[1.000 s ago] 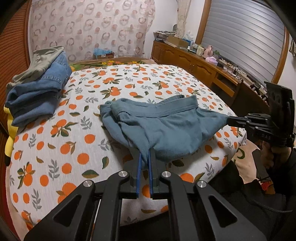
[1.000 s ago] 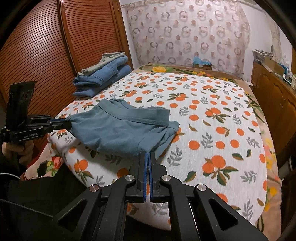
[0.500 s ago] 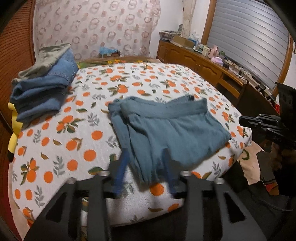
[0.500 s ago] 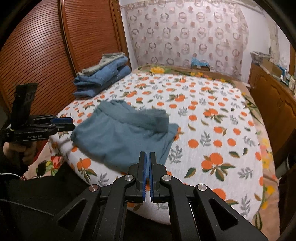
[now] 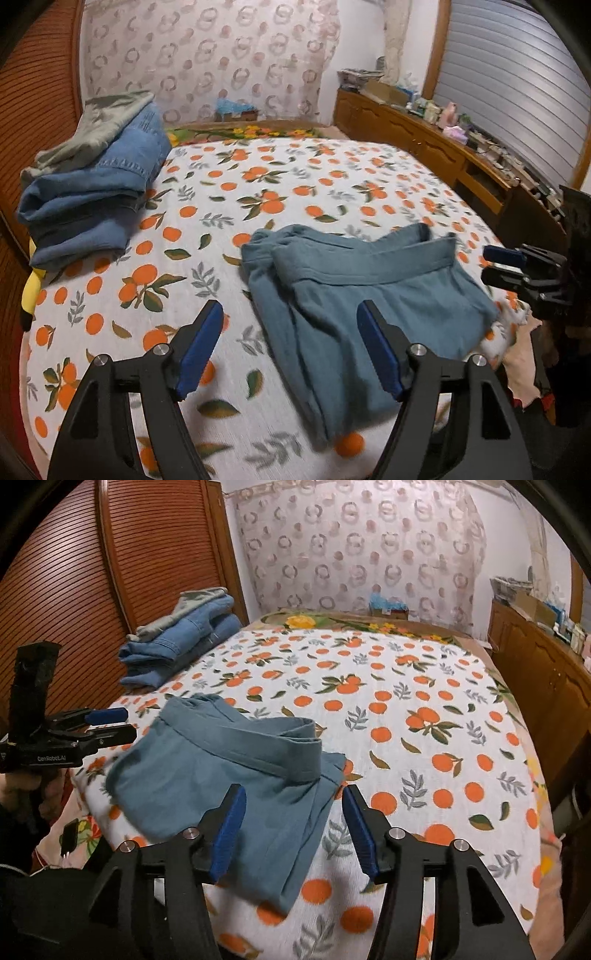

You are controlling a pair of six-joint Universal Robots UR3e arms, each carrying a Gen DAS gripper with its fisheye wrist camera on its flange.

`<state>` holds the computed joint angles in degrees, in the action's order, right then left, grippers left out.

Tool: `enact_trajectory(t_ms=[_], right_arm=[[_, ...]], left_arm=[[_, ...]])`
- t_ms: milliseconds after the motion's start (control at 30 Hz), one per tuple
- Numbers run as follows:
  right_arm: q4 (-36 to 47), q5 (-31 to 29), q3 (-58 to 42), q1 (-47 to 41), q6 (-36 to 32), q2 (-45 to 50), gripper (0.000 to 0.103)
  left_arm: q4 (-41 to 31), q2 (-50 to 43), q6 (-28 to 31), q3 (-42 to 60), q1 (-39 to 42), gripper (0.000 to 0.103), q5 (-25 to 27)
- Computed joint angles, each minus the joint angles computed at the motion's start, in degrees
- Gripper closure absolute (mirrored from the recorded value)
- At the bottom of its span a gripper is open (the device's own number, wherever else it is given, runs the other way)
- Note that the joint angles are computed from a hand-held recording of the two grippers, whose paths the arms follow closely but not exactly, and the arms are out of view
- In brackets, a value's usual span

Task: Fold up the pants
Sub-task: 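Grasp the folded shorts edge again with both grippers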

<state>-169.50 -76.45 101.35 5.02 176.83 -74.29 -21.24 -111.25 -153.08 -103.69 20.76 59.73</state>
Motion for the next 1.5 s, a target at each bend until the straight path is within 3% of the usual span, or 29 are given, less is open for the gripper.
enact_trajectory(t_ms=[467, 533, 700, 1000, 1300, 1500], right_arm=[[8.3, -2.2, -14.4, 0.8, 3.4, 10.7, 0.045], [8.9, -3.0, -16.1, 1.3, 3.4, 11.8, 0.045], [11.6, -2.1, -19.8, 1.6, 2.7, 13.5, 0.045], [11.0, -0.8, -20.5, 1.3, 2.1, 14.7, 0.062], [9.2, 1.7, -19.3, 0.5, 2.0, 14.9, 0.083], [5.4, 3.1, -16.3, 0.0, 3.0, 13.5, 0.091]], left_arm=[[-6.3, -10.8, -2.0, 13.4, -2.4, 0.028, 1.5], [-8.8, -12.2, -1.8, 15.5, -2.2, 0.037, 0.0], [-10.3, -13.3, -1.7, 17.2, -1.7, 0.046, -2.5], [-12.6, -15.7, -4.0, 21.1, -1.4, 0.047, -4.8], [-12.3, -15.5, -3.1, 21.0, -2.1, 0.080, -6.1], [-9.4, -10.9, -2.9, 16.6, -1.1, 0.083, -9.0]])
